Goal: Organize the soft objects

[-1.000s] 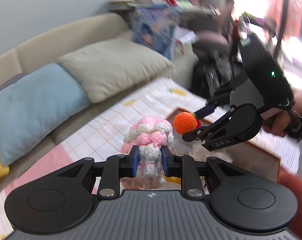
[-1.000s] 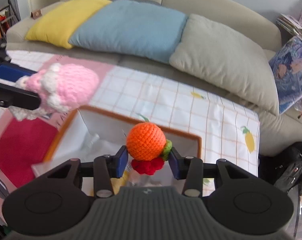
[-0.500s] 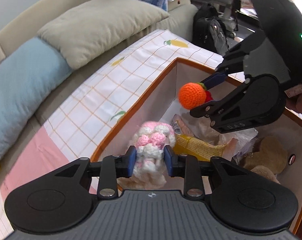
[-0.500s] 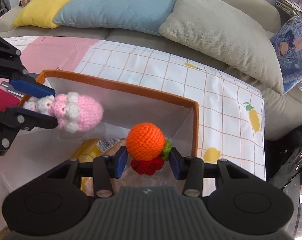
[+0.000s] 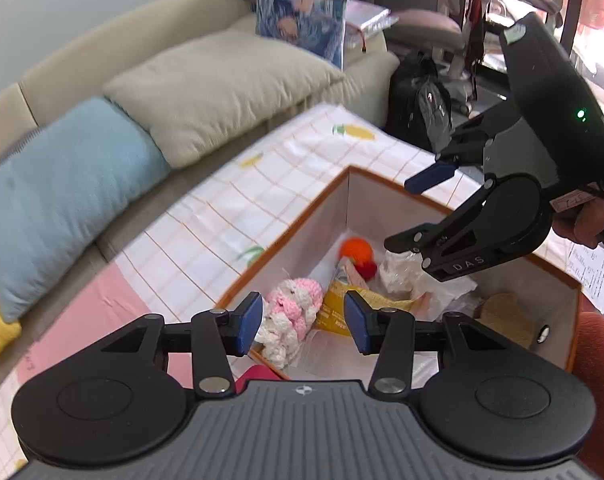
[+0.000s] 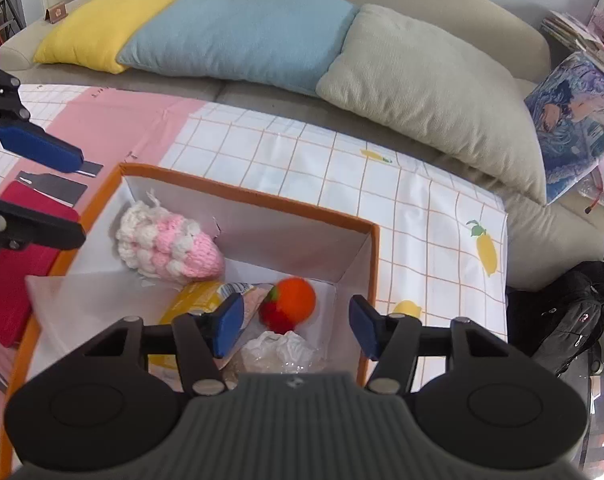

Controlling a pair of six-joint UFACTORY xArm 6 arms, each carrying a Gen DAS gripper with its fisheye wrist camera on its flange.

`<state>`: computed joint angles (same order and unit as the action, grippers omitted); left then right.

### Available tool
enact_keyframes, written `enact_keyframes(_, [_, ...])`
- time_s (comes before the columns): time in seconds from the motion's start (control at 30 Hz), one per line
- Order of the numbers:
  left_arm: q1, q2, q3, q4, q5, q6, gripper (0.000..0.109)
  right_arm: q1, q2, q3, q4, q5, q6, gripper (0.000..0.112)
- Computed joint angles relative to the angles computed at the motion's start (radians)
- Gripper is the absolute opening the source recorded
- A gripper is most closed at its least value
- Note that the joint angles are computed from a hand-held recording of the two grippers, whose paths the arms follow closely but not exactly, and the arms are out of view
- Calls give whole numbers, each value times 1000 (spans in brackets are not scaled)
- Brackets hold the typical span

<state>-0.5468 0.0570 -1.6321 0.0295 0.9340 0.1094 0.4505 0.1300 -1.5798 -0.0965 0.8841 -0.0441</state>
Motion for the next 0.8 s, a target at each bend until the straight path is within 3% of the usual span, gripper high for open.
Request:
enact_keyframes(0.13, [-15, -64, 18, 30, 0, -13, 55, 23, -52, 11, -38, 18, 44, 70])
enact_keyframes(0.3, [-30, -210, 135, 47, -50, -62, 55, 53, -122, 17, -24, 49, 128, 70])
enact_keyframes(0.4, [-46, -322, 236, 99, -93, -121, 55, 94, -196, 74, -77, 20, 201, 70])
enact_keyframes(0.5, [-64, -438, 335, 148, -134, -214, 55, 152, -265, 132, -205, -4, 303, 71])
enact_keyframes(0.6, [-84, -548, 422, 190, -149, -316, 55, 204, -329, 184, -230, -29, 348, 71])
enact_keyframes(0.7, [-120, -644, 494, 300, -135, -450, 56, 254, -391, 238, -205, -63, 382, 72])
enact_keyframes(0.8, [-170, -721, 544, 428, -95, -614, 56, 323, -450, 285, -258, -82, 501, 77])
